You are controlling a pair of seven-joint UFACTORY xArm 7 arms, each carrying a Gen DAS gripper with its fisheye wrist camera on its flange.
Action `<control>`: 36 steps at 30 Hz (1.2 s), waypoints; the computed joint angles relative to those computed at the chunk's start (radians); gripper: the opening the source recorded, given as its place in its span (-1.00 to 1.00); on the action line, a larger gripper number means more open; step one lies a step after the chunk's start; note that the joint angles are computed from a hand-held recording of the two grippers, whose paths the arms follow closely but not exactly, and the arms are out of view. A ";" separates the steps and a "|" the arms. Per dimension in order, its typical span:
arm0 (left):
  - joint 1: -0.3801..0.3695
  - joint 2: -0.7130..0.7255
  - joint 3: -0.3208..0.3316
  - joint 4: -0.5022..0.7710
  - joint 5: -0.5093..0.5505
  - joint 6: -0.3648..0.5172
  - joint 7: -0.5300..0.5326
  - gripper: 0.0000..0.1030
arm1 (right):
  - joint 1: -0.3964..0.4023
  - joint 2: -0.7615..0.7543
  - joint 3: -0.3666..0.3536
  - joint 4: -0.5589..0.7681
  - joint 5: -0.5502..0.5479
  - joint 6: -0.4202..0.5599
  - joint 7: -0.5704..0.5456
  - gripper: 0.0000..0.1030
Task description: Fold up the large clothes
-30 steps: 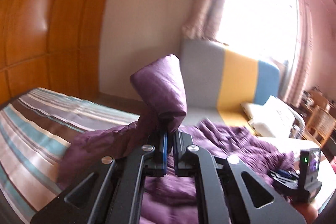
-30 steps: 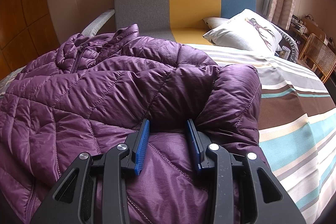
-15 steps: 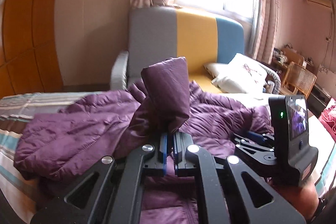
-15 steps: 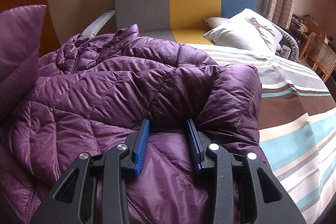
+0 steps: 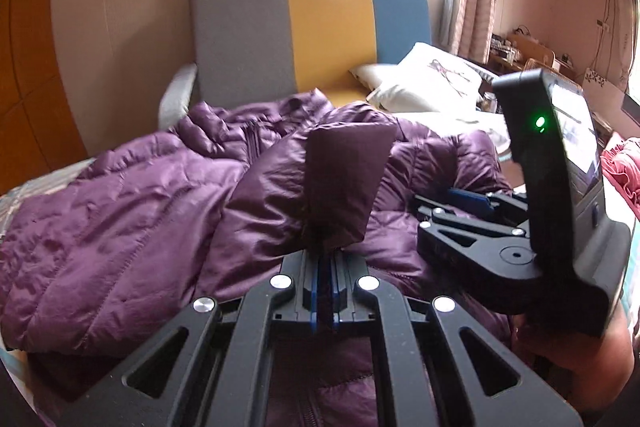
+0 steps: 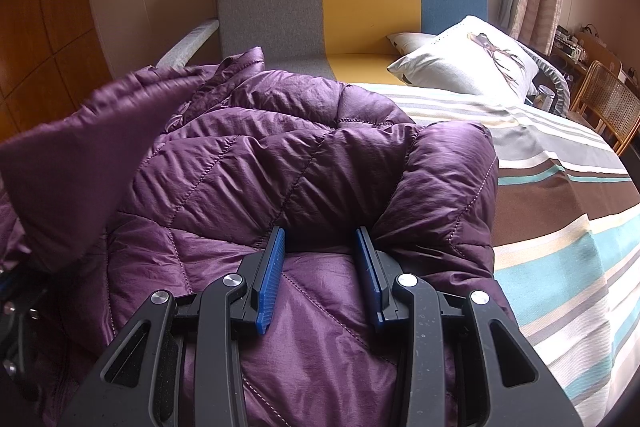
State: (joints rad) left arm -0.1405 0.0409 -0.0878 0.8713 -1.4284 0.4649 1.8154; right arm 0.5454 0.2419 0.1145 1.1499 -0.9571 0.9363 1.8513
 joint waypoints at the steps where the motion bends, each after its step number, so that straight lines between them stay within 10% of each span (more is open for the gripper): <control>1: -0.002 0.010 0.000 0.006 0.050 0.006 -0.043 -0.92 | 0.000 0.002 0.000 0.003 0.000 0.000 0.001 -0.30; 5: -0.003 0.061 -0.010 0.038 0.273 0.029 -0.227 -0.91 | 0.002 0.006 -0.002 0.006 -0.002 -0.002 0.007 -0.31; 9: 0.038 0.056 -0.008 0.052 0.281 0.132 -0.248 -0.83 | 0.002 0.012 -0.004 0.012 -0.005 -0.010 0.013 -0.30; 11: 0.071 0.043 0.010 0.060 0.286 0.257 -0.260 -0.37 | 0.006 0.016 -0.004 0.019 -0.002 -0.003 0.013 -0.30; 12: 0.101 0.027 -0.004 0.051 0.279 0.297 -0.257 0.31 | 0.008 0.013 -0.005 0.016 -0.002 -0.002 0.016 -0.30; 14: 0.099 -0.030 0.034 0.005 0.205 0.331 -0.175 0.63 | 0.004 0.008 -0.008 0.006 -0.010 -0.024 0.033 -0.30; 22: 0.142 -0.107 0.127 -0.017 0.129 0.383 -0.089 0.65 | -0.012 -0.038 -0.009 -0.035 -0.025 -0.079 0.061 -0.30; 28: 0.160 -0.003 0.112 0.096 -0.028 0.057 -0.059 0.54 | 0.050 -0.070 0.046 0.031 -0.155 0.111 0.107 -0.30; 36: 0.196 0.201 0.063 0.275 0.203 -0.090 -0.346 0.33 | 0.030 0.181 0.012 0.356 -0.072 -0.109 -0.134 -0.30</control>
